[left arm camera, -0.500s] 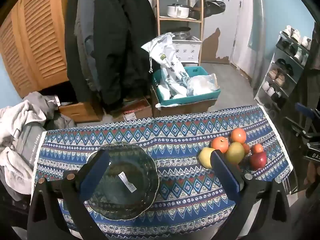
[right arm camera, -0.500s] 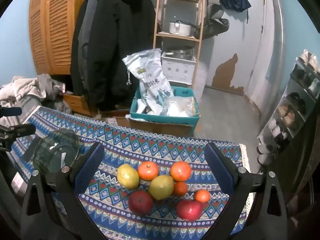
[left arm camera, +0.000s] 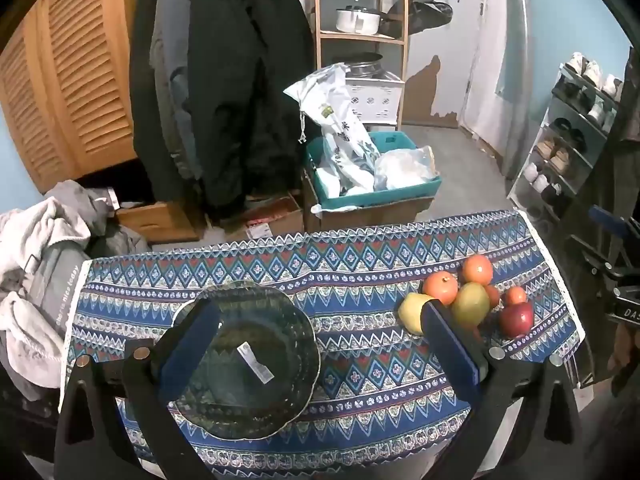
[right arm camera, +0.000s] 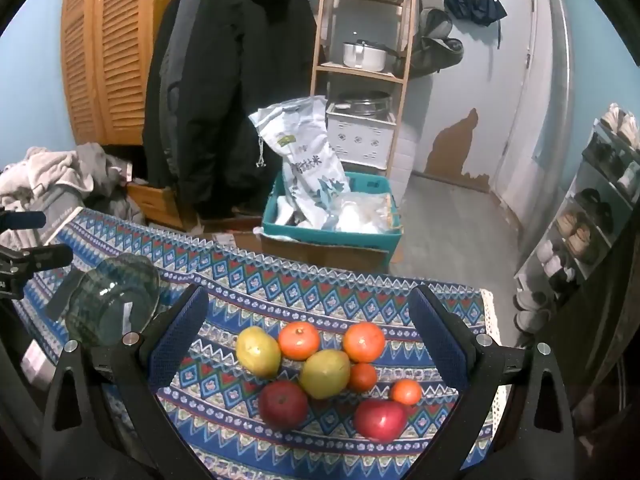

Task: Organize fruits

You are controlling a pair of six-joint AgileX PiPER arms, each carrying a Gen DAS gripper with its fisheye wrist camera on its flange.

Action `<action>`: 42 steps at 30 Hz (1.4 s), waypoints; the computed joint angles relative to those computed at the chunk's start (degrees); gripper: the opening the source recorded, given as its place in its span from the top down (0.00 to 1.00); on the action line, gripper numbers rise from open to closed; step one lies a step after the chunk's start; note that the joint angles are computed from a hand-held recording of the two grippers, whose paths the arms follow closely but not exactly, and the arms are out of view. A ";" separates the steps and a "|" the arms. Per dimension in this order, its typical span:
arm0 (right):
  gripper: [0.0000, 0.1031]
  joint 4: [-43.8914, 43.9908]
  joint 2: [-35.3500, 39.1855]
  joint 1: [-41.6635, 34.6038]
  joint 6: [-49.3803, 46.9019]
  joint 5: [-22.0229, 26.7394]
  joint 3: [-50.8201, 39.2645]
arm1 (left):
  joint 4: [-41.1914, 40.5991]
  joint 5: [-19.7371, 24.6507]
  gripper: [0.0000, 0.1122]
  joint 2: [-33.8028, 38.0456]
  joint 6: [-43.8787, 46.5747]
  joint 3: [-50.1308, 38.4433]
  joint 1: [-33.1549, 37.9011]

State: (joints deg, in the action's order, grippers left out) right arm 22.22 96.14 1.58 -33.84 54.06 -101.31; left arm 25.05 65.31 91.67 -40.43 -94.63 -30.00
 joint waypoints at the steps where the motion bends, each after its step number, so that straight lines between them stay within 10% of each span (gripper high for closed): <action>1: 0.05 -0.14 0.05 0.03 0.11 0.06 -0.17 | 0.09 -0.01 0.09 -0.05 -0.02 0.04 -0.11; 42: 0.05 -1.29 -0.69 1.14 0.43 -0.80 2.24 | -0.39 -0.02 0.09 -0.40 -0.33 0.83 0.54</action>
